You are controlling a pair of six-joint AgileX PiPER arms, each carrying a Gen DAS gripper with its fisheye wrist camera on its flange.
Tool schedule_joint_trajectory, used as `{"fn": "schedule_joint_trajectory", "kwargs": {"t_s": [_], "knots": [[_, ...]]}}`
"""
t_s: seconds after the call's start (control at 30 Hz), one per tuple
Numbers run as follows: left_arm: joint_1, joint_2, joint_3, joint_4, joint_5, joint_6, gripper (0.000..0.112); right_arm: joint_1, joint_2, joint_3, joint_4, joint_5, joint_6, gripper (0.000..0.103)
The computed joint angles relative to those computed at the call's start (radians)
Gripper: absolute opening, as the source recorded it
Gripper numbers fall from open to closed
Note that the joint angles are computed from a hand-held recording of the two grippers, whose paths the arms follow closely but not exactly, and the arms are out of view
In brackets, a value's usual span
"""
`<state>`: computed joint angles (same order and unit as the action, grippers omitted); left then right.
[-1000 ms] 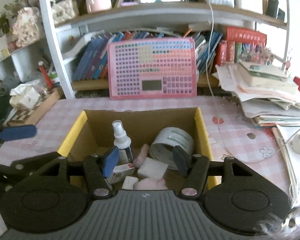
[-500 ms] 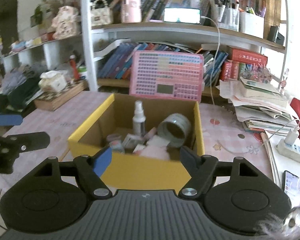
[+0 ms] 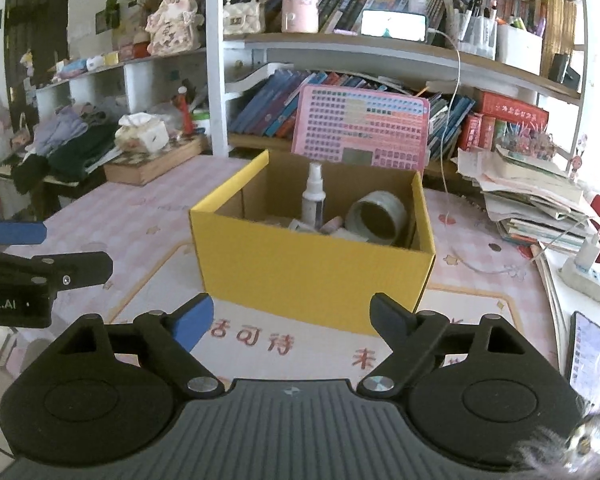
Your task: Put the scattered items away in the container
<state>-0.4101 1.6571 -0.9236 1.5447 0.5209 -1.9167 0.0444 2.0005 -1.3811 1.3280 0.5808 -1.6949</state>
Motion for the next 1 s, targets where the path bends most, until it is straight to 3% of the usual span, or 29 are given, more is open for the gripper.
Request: {"fn": "schedule_joint_trajectory", "kwargs": {"t_s": [0.33,0.5,1.0], "knots": [[-0.018,-0.044,0.047,-0.137,0.03,0.102,0.103,0.014,-0.023,0.037,-0.053,0.03,0.036,0.095],[0.008,-0.068,0.073,-0.145,0.007,0.132,0.103,0.038,-0.035,0.054,-0.054,0.007,0.064,0.098],[0.176,-0.112,0.126,-0.279,-0.172,0.319,0.103,0.138,-0.09,0.12,-0.166,-0.126,0.228,0.1]]}}
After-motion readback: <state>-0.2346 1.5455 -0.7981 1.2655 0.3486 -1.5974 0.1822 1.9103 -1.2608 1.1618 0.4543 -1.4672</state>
